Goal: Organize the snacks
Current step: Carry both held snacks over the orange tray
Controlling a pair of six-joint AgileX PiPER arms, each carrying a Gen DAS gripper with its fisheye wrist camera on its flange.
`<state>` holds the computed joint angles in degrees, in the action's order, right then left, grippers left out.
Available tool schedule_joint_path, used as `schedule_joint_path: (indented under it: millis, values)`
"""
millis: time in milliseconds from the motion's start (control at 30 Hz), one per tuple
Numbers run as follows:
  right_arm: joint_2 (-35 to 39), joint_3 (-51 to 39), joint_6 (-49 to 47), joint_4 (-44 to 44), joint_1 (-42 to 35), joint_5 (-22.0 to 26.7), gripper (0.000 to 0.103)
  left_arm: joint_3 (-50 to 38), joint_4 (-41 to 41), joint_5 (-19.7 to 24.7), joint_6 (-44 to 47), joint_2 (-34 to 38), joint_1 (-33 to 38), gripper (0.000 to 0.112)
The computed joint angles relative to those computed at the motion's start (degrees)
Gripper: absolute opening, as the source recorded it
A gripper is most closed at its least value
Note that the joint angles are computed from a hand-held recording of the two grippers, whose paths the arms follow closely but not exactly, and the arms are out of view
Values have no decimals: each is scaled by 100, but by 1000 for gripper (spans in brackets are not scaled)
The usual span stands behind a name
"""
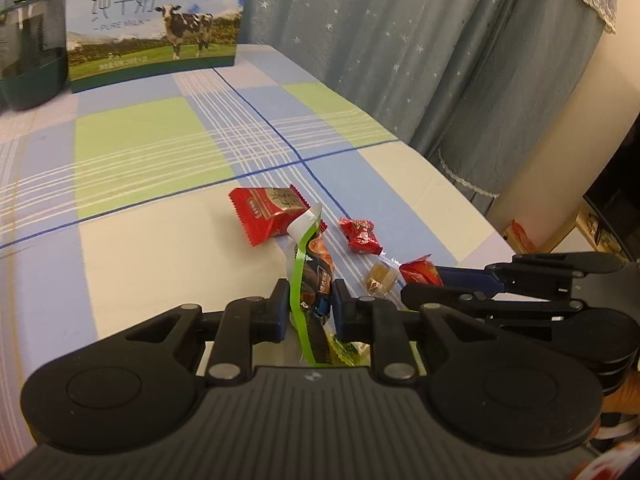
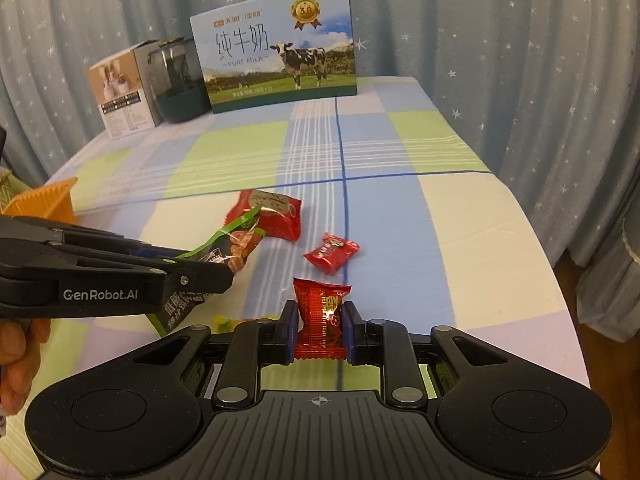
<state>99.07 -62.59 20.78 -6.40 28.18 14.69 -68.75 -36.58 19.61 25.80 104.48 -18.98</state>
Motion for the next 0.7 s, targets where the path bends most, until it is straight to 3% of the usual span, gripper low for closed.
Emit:
schedule_joint_path:
  millis: [367, 700]
  values:
    - [-415, -197, 2184, -1636, 655, 255, 23, 960, 75, -174, -511, -1188, 190, 20]
    - [-592, -658, 3844, -3036, 1635, 816, 23, 1425, 581, 322, -887, -2555, 627, 19]
